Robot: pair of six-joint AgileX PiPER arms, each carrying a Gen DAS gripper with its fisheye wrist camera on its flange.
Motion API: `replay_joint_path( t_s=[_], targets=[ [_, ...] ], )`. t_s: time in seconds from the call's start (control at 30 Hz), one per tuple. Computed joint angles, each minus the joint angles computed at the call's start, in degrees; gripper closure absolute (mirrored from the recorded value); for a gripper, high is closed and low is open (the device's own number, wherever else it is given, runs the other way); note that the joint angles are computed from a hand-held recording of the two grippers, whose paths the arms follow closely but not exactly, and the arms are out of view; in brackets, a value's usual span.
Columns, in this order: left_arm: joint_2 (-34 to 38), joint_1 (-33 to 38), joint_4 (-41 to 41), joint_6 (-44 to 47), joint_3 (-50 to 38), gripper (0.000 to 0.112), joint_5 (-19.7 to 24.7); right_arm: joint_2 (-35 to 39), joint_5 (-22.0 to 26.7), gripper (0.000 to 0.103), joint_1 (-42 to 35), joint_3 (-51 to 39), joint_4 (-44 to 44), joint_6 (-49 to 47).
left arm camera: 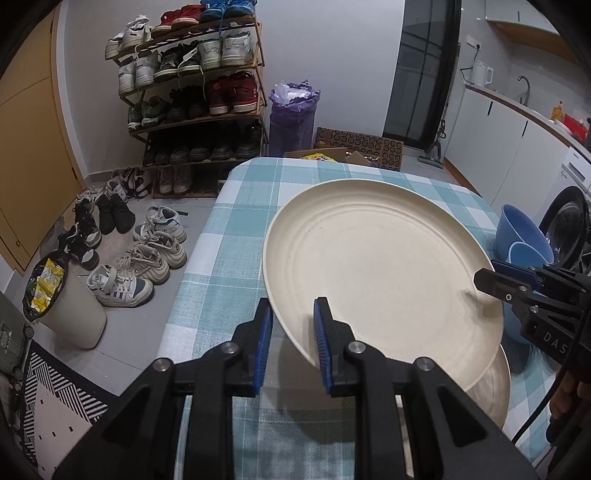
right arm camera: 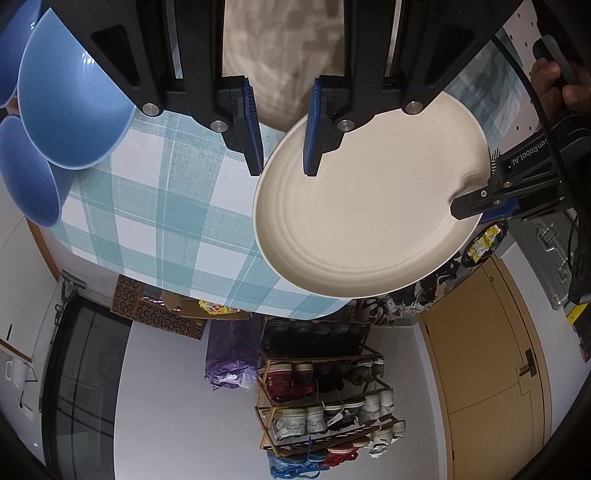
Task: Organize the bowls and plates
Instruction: 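Lift the large cream plate with both tools toward the plate stack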
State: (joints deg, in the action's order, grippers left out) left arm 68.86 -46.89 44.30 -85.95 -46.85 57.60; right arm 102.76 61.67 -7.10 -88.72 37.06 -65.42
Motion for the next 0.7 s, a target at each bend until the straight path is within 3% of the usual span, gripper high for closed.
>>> replay_joint_path(
  t_s=[0.33,0.7],
  targets=[
    [2.5,-3.6,0.2,-0.7,-2.2,0.091,2.8,-2.4,-0.9,0.08,-3.5,4.5,2.4,-3.3],
    [4.7,-8.5,0.9,-2.5,-4.6,0.092,5.9,-3.9,1.6,0.08,-8.2,6.6,4.1,-5.9]
  ],
)
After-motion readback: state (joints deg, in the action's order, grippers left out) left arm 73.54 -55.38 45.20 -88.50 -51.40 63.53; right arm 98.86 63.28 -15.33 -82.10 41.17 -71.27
